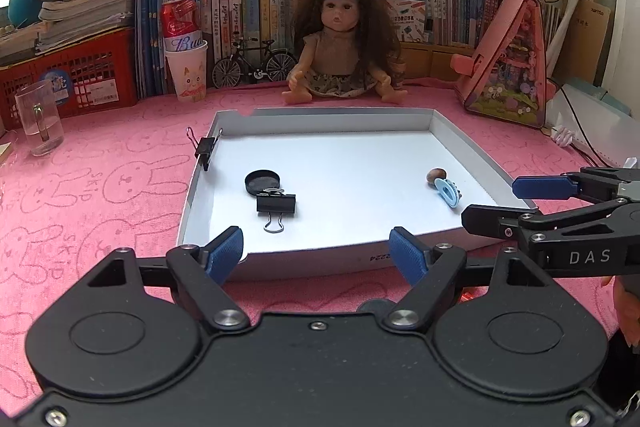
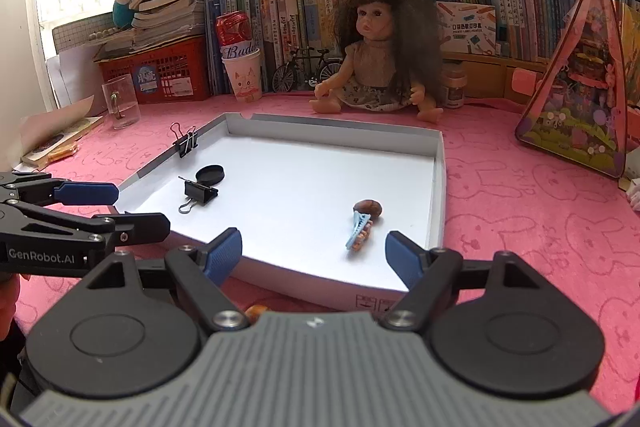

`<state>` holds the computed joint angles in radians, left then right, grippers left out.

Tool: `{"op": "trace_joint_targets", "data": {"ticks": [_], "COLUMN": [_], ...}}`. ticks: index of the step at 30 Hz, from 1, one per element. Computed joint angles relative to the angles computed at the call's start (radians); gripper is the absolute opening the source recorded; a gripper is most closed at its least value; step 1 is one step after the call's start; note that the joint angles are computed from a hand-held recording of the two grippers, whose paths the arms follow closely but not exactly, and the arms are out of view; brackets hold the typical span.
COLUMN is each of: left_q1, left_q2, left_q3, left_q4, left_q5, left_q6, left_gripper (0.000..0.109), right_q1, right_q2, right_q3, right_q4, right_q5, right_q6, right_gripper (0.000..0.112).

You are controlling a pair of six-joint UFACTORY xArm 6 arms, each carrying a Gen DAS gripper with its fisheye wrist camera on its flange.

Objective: Organize rigid objects
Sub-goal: 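Withdraw both open tools from the tray toward the remaining items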

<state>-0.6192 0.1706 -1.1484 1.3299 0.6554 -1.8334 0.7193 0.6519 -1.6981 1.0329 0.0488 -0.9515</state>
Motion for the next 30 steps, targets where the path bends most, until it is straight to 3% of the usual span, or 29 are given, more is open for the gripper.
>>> {"op": "trace_joint_targets", "data": {"ticks": [17,26,30], "left_q1": [-0.033,-0.028,-0.033], "left_q2": [-0.022,-0.027,-0.026], "left_q3": [0.06,0.086,0.091], "left_q4": [-0.017,-0.048,-0.046], "left_q5": [-0.031,-0.075,-0.086], "left_q6": [0.002,0.006,0.004], "left_gripper": [0.072,0.049,0.045], "right_q1": [0.029,0.026,0.026], "right_q2": [-0.086,-0.096,-0.087], "right_q3": [0.127,0.176,0.173], "right_q4": [0.185,0.091,0.049], "right_q5": [-0.032,-0.036,-0.034], "right_q6": [-0.193,-0.085,-0.037], "right_gripper": [0.087,0.087,0.087]}}
